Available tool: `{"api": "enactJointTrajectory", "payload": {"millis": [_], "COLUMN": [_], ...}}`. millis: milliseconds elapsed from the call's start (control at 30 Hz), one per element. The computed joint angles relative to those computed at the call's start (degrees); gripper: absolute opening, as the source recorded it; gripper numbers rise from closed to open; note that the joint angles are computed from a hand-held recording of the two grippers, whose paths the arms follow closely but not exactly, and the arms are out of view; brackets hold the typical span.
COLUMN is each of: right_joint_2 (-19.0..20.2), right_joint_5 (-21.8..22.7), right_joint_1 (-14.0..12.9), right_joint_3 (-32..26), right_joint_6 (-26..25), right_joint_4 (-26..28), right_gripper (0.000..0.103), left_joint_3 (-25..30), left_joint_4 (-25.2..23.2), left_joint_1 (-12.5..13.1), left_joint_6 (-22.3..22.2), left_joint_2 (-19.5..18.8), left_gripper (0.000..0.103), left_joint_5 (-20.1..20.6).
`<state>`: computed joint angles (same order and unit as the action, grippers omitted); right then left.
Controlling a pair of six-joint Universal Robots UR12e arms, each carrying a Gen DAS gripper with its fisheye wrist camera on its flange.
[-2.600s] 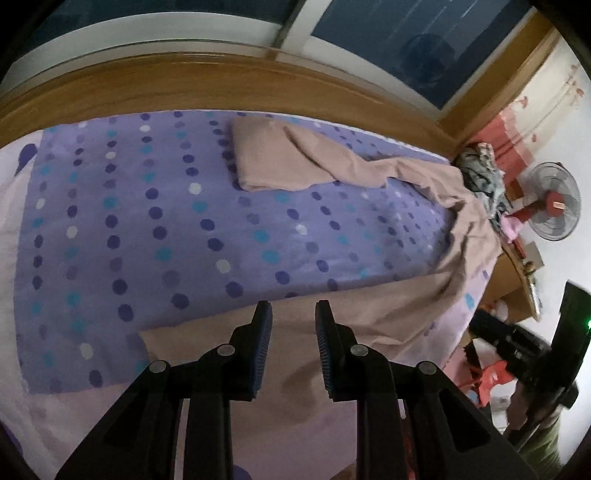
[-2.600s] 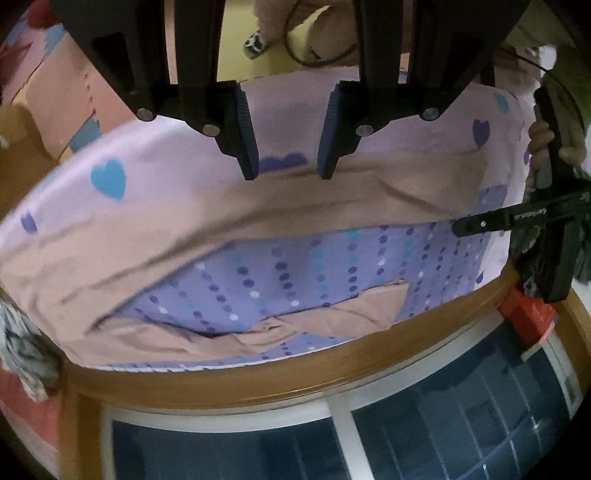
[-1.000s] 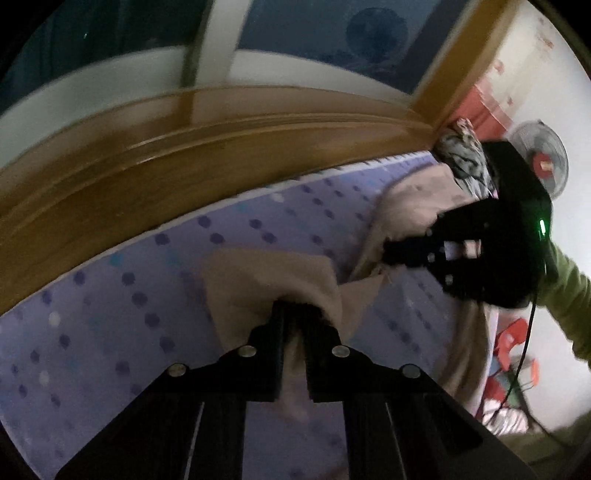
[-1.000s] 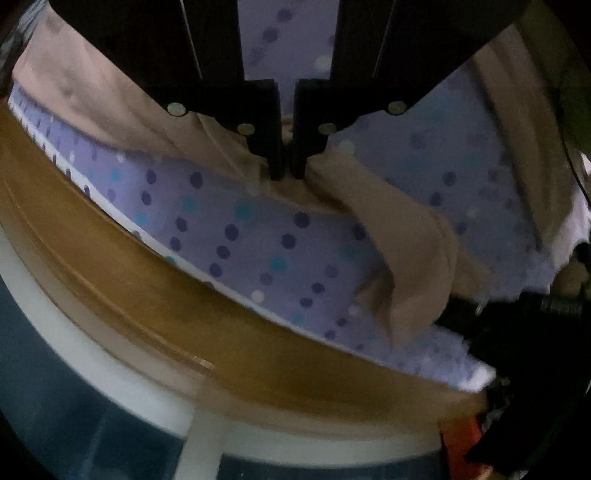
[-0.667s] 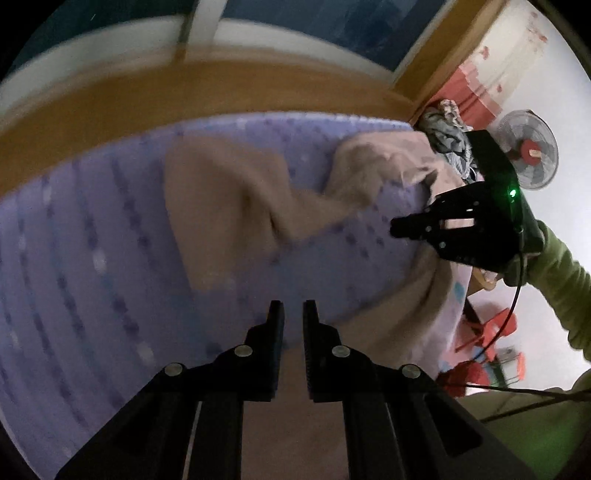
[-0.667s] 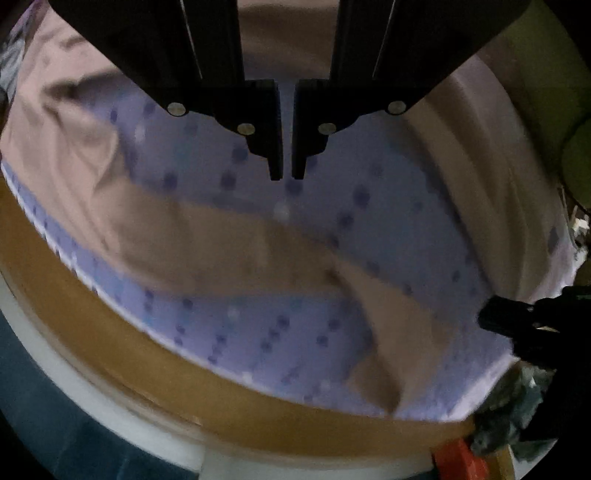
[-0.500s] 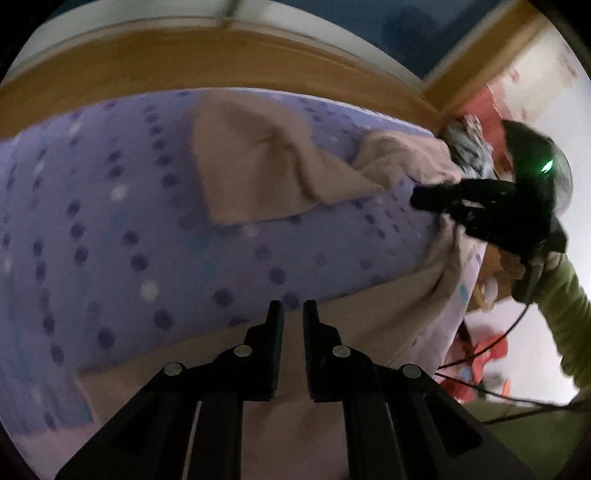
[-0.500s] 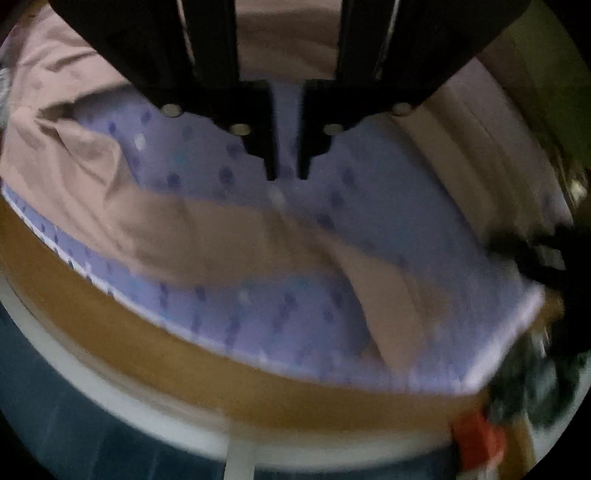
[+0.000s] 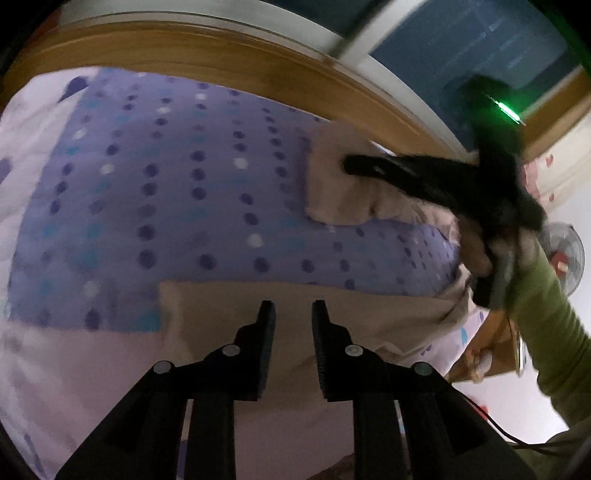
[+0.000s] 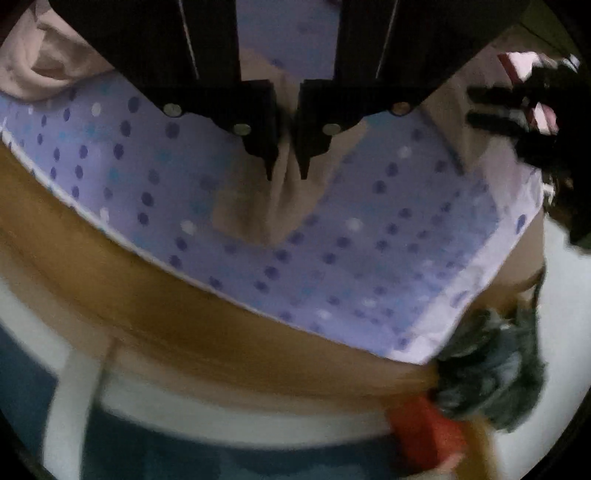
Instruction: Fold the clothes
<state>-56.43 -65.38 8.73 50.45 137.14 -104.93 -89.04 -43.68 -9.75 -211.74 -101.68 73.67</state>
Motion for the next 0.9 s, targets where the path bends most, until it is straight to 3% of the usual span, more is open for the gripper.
{"api": "enactJointTrajectory", "payload": {"millis": [67,200,267,333,367,433,500,567,667,767,833,900], "right_joint_2": [-3.67,-10.14,-12.53,-14.75,-15.51,-16.71,-17.50,-17.77,-17.28,-17.60,-17.44,-17.14], "right_joint_5": [0.09,-4.26,-7.33,-8.78,-8.52,-7.60,-7.51,-8.17,-12.08,-5.63,-3.40,-5.01], "right_joint_1": [0.15,0.80,1.28,1.26,0.85,-0.16,-1.02,-1.76,-2.10,-4.40,-4.56,-3.74], "right_joint_3": [5.76,16.38,21.16,25.76,27.31,29.71,31.46,32.36,32.33,34.06,33.89,33.30], "right_joint_6": [-4.90,-15.05,-16.59,-13.24,-9.13,0.83,9.50,15.60,19.18,25.72,24.07,20.58], "right_joint_4": [-3.92,-8.61,-12.70,-18.67,-20.93,-24.88,-27.82,-28.93,-27.36,-27.15,-25.72,-24.46], "right_gripper": [0.007,0.008,0.008,0.008,0.009,0.020,0.047,0.051,0.051,0.058,0.079,0.086], "left_joint_3": [-0.70,-0.97,-0.25,0.66,1.12,2.92,4.70,6.62,9.17,9.96,10.05,10.08], "left_joint_4": [-0.20,-0.41,-0.43,-0.50,-0.55,-1.40,-2.28,-3.14,-5.16,-6.24,-6.42,-6.73], "left_joint_1": [0.35,1.00,0.98,0.85,0.79,0.37,-0.02,-0.30,-0.50,-0.21,0.11,0.29], "left_joint_6": [-0.74,-1.03,-0.46,0.26,0.62,2.64,4.37,5.68,6.84,5.57,4.30,3.52], "left_joint_2": [0.49,0.57,0.05,-0.57,-0.89,-1.92,-2.98,-4.24,-5.94,-6.75,-7.13,-7.43], "left_gripper": [0.019,0.019,0.020,0.022,0.023,0.024,0.024,0.024,0.025,0.025,0.025,0.025], "left_joint_5": [0.13,-0.72,-1.18,-1.52,-1.69,-1.28,-0.98,-1.37,-0.75,-0.31,-0.90,-1.01]}}
